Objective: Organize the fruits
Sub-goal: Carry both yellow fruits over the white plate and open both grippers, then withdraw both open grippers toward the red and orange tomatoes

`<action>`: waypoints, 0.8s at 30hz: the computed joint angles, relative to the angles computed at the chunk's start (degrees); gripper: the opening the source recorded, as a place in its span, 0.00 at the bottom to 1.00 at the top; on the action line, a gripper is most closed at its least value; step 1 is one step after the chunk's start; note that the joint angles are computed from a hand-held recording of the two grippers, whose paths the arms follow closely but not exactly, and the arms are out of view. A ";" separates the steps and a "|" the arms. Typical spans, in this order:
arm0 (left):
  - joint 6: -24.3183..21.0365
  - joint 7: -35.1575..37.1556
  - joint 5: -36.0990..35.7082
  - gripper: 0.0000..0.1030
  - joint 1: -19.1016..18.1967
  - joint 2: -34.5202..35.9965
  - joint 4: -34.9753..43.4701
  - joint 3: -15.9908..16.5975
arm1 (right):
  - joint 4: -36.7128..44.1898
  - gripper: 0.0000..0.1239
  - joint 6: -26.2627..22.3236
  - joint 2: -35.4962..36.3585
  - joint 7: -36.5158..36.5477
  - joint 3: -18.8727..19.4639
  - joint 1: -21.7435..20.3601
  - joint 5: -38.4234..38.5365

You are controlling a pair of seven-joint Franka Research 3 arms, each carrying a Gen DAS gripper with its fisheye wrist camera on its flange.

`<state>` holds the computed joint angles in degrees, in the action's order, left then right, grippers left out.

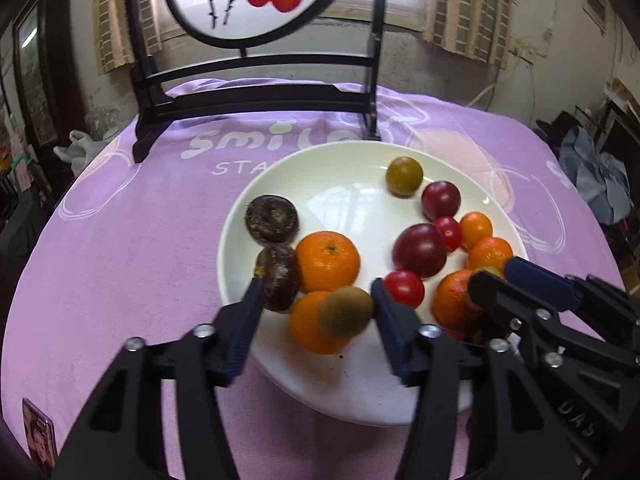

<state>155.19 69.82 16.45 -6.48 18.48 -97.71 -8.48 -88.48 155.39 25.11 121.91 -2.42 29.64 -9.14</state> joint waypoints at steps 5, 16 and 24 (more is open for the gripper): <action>2.84 -1.79 1.54 0.74 0.06 -2.87 -3.11 0.56 | -5.28 0.40 3.68 -3.70 1.13 -0.18 -0.11 0.16; 5.54 -0.62 0.65 0.86 0.54 -11.76 -13.97 -0.67 | -21.10 0.48 6.48 -15.96 11.87 -1.41 0.20 -12.89; 7.05 4.60 -6.00 0.88 -0.21 -17.97 -23.85 -1.90 | -32.34 0.49 5.94 -22.75 17.28 3.28 -4.85 -16.85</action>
<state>162.24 74.41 10.46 -6.70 0.51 -121.56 -10.38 -120.82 161.33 2.36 139.19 0.86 24.80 -25.99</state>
